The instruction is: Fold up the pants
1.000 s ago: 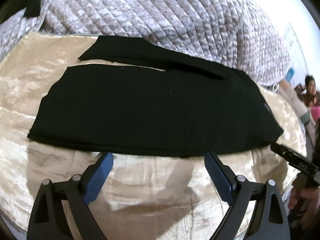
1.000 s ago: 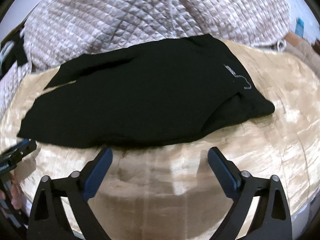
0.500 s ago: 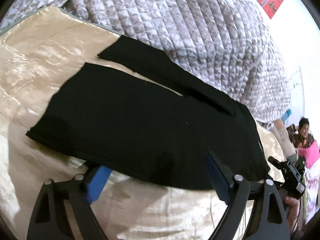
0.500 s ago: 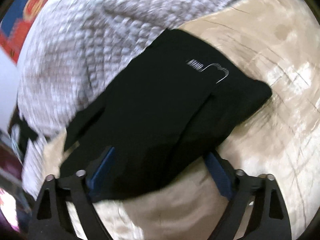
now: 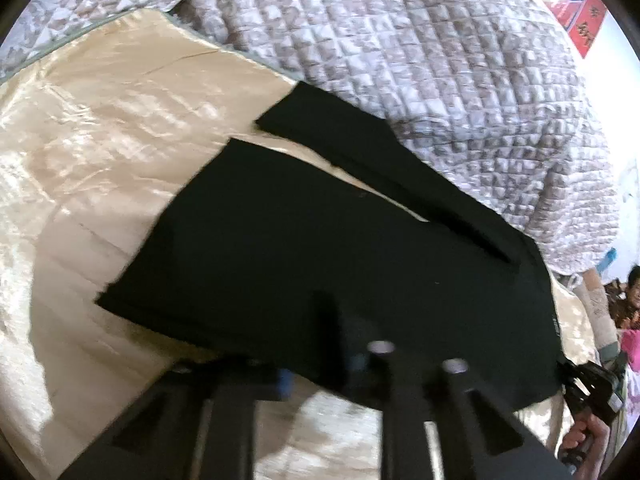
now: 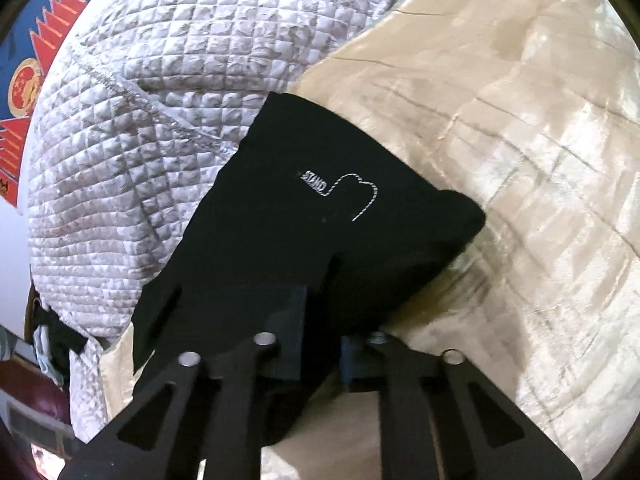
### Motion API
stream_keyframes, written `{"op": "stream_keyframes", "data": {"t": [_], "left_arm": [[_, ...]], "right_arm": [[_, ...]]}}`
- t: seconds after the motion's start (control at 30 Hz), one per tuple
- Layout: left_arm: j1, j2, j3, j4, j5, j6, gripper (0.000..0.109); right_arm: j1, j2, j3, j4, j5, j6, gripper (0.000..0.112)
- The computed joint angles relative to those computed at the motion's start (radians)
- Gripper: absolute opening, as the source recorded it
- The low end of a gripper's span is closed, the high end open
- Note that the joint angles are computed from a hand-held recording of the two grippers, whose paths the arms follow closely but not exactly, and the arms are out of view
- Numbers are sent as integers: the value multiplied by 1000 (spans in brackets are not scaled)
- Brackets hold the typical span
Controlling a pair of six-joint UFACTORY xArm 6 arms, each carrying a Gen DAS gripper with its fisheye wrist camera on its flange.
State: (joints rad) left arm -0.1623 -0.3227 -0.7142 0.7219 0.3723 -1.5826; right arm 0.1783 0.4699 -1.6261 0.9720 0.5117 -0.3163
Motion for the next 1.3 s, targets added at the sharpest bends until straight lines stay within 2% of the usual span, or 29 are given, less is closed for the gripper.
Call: {"op": "stream_keyframes", "data": {"t": [0.07,0.23,0.5,0.53,0.63,0.73,0.8,0.87,0.97,1.03,1.1,1.13,1.17,1.2,1.23,1.3], "left_arm": [[3,-8,5,-27,-5,21,4],[-32,-66,-3,-22,30,51,4],[-106,-270,83,-107,140,123,4],[-122,-290,98,-106,161,116,4],[-148,-333,164,-142,147,142,4],[-161,-321,189,-208,162,192,4],[-146,-333,211,-240,139,200,6],[-146,-358,211,-207,167,172,9],[-173,-405,197,-162,277,130,12],[-228,-428,161,-92,457,58,12],[-281,-438,126,-23,626,-12,12],[-294,-445,117,-1,679,-26,12],[-299,-438,101,17,713,-22,12],[-291,-433,95,29,710,-6,12],[-277,-423,88,38,690,16,12],[-251,-376,58,45,624,75,12]], "right_arm": [[3,-12,10,5,-12,-24,4],[1,-91,73,122,-14,-144,1],[-34,-330,351,156,11,-209,1],[-42,-358,394,149,11,-204,1],[-66,-403,482,98,21,-152,1],[-85,-383,490,-1,67,-61,2],[-83,-396,502,16,53,-78,2],[-75,-419,519,-13,17,-84,2],[-78,-446,539,-80,24,-27,5],[-73,-483,576,-196,4,78,14],[-67,-529,627,-353,-62,200,25],[-71,-553,656,-408,-105,250,28],[-71,-567,670,-435,-137,275,28],[-70,-576,679,-480,-169,309,28],[-61,-579,682,-514,-211,322,28],[-31,-569,665,-462,-265,225,28]]}}
